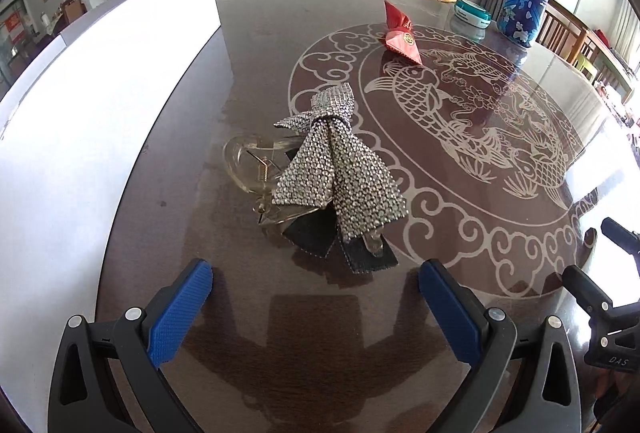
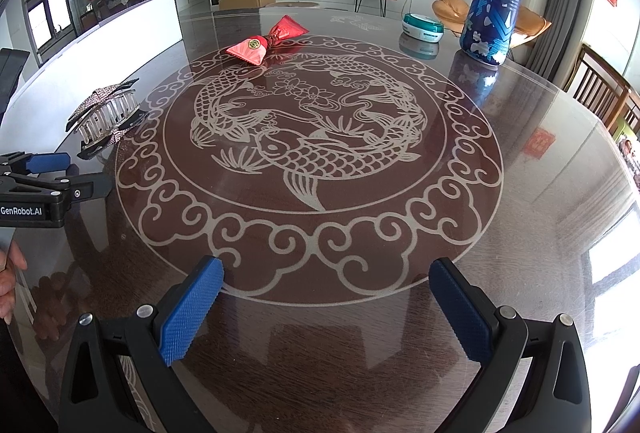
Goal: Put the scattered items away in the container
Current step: 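Lower the left gripper toward the rhinestone bow hair clip, then close the left gripper on the rhinestone bow hair clip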
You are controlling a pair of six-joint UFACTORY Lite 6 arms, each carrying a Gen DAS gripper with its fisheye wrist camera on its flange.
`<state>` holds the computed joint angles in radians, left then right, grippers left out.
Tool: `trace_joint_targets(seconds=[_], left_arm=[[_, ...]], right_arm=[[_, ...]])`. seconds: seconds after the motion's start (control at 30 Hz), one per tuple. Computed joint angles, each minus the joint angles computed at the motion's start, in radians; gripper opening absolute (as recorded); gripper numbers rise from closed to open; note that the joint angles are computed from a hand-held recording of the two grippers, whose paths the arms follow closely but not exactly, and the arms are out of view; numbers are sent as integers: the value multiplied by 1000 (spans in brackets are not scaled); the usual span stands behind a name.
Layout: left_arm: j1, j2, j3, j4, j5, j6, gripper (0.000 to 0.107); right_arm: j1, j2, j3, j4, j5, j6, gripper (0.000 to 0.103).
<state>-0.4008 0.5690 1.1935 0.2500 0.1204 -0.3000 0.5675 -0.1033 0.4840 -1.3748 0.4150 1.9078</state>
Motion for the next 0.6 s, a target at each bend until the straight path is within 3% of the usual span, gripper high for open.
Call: trace_joint_targets(seconds=[0.2,0.43,0.6], left_arm=[[8,83,126,-120,36,136,103],[11,163,240,57,51,-87,103],[11,208,316,57,87,-103,103]], right_arm=[[15,2,4,10,5,0,103],[16,-10,0,26,1,-15,103],[19,-9,1,29,3,-15,103]])
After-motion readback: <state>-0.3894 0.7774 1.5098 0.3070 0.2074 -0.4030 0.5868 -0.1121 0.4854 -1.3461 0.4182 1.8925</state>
